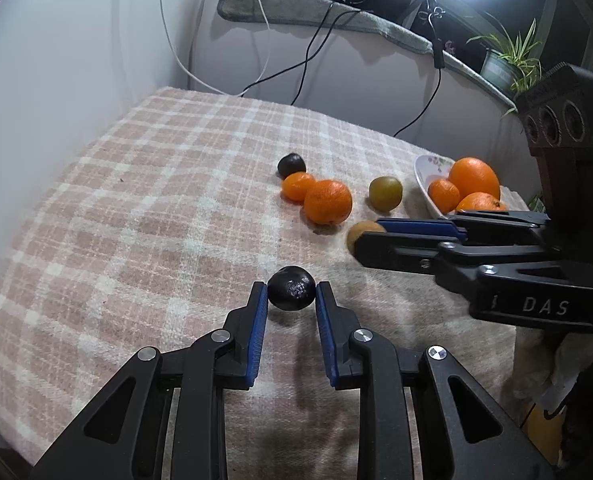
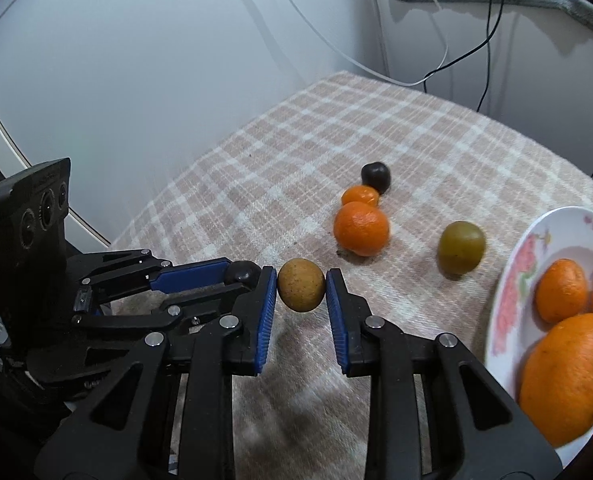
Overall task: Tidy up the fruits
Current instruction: 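Close the right tool on a brown fruit while the left tool grasps a dark plum, then carry the brown fruit and dark plum over the white plate with both tools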
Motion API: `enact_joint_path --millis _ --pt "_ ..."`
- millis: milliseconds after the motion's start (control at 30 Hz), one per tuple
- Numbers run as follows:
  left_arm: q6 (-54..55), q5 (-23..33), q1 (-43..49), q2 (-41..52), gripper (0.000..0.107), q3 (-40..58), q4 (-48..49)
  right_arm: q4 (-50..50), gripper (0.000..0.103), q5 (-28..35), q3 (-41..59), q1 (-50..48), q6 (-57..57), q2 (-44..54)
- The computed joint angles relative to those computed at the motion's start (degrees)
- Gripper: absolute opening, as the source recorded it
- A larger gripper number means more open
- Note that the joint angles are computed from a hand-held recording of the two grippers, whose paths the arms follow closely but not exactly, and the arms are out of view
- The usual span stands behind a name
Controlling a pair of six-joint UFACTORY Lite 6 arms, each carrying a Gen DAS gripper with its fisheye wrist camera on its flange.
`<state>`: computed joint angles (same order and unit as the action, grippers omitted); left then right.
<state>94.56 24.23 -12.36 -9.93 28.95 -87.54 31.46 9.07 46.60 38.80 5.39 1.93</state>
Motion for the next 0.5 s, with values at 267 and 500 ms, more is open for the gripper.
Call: enact_joint_path --millis 267,500 --pt "-4.88 1.52 -1.03 -3.04 0.023 0.28 2.95 -25.53 0.027 2.64 -8.90 -0.05 27.43 -14.50" --pt "-7.21 0.58 -6.24 -2.95 0.023 2.41 2.30 -38.89 0.026 11.31 -17.12 -1.71 41.63 -32.69"
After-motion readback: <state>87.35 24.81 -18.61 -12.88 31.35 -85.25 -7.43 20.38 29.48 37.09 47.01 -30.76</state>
